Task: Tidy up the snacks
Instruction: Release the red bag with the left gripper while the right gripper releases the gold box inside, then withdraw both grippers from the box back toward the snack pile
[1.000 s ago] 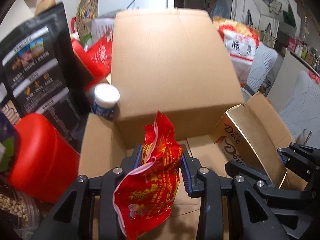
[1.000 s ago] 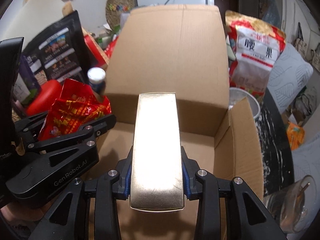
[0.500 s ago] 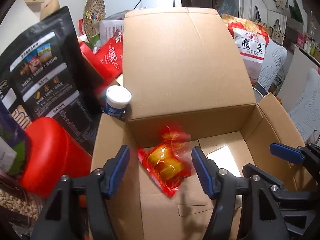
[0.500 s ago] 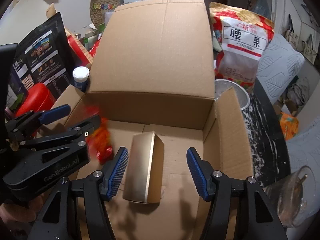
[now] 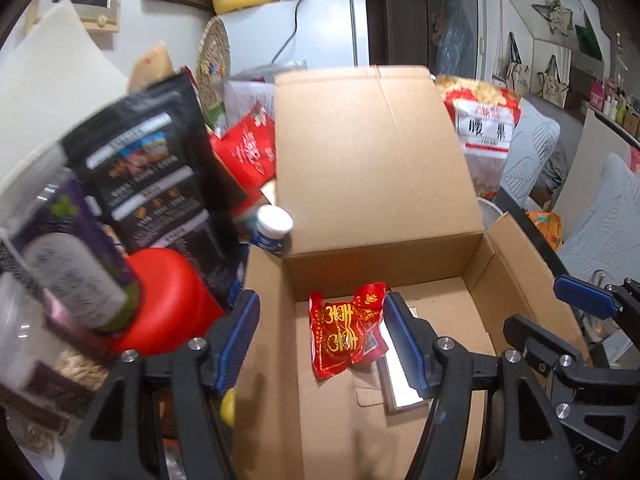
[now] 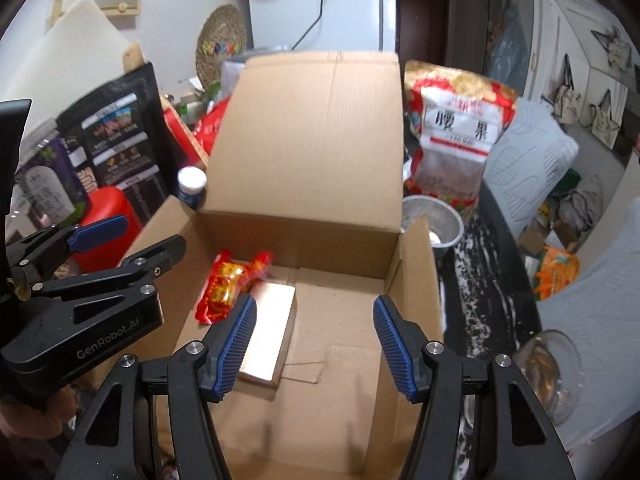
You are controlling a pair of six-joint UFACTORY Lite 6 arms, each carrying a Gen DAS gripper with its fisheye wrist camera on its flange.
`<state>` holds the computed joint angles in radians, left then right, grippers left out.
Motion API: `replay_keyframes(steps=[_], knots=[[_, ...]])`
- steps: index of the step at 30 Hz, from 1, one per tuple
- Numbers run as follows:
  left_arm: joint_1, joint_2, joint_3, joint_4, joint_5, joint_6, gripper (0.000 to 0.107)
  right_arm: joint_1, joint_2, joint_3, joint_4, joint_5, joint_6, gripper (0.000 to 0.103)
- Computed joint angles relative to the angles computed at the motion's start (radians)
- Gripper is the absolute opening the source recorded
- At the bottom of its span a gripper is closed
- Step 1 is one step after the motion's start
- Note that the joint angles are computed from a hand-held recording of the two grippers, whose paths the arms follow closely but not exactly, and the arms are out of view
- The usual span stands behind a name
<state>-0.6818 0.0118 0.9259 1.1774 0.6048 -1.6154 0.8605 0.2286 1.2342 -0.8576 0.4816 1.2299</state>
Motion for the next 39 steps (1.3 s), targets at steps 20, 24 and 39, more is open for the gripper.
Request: replay_keyframes(steps=[20, 24, 39], knots=[[-0.466, -0.425, -0.122, -0.103, 0.494, -0.012, 0.064, 0.386, -0.339, -0.127, -0.151, 0.405, 0.231, 0.061], [-0.616, -0.459, -0.125, -0.110, 0.637, -0.059, 0.064, 0.492, -0.380, -0.142, -0.163, 0.505, 0.280, 0.061], [-1.132, -0.445, -0.130, -0.228, 0.998, -0.330, 0.064, 0.886, -0.447, -0.228, -0.146, 0.816, 0.537, 0.061]])
